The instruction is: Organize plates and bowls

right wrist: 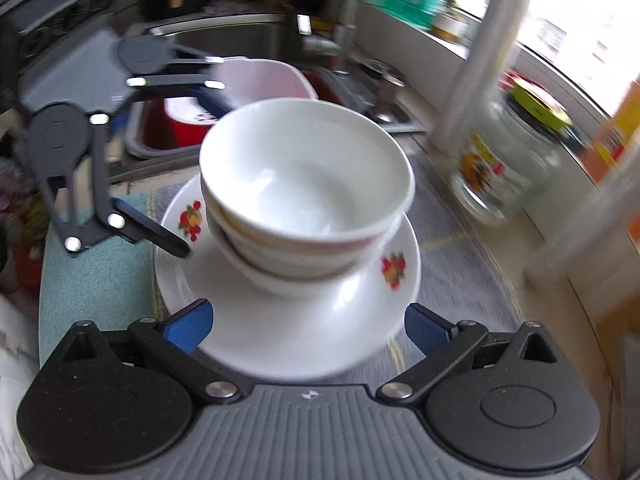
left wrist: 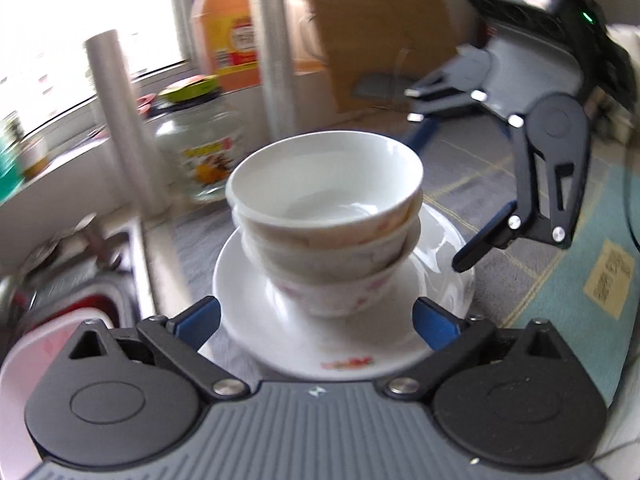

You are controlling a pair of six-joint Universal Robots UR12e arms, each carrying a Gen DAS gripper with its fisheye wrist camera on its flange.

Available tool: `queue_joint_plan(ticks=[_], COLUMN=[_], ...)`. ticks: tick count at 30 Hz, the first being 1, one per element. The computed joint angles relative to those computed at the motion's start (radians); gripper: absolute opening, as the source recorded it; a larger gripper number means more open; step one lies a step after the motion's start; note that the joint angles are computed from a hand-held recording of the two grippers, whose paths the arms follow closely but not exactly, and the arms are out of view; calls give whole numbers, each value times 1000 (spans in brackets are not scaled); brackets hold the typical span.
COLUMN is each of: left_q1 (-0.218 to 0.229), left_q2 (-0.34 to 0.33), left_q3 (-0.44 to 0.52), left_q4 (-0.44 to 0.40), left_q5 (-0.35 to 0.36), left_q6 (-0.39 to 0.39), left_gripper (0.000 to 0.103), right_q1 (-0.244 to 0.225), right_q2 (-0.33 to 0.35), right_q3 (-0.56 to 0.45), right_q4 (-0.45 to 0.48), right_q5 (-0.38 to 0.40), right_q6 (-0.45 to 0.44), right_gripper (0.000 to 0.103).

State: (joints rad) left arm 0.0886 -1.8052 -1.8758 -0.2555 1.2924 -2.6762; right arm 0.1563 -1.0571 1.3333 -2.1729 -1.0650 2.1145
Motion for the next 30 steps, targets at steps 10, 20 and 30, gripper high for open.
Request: queue_joint_plan(ticks=[10, 20, 30], left_q1=[-166, -294, -356], left_q2=[77, 133, 142], left_q3=[-35, -3, 12], left_q4=[-38, -179, -179], left_q5=[472, 668, 780], left_q6=[-551, -795, -809], left_gripper=[102, 102, 102], right_q1=[-1, -40, -66], right_q2=[-127, -265, -328], right_q3=[202, 334, 388], right_q4=[-207, -268, -313], right_q5=[-185, -182, -171], right_q6=[553, 717, 738], right_gripper=[103, 103, 103])
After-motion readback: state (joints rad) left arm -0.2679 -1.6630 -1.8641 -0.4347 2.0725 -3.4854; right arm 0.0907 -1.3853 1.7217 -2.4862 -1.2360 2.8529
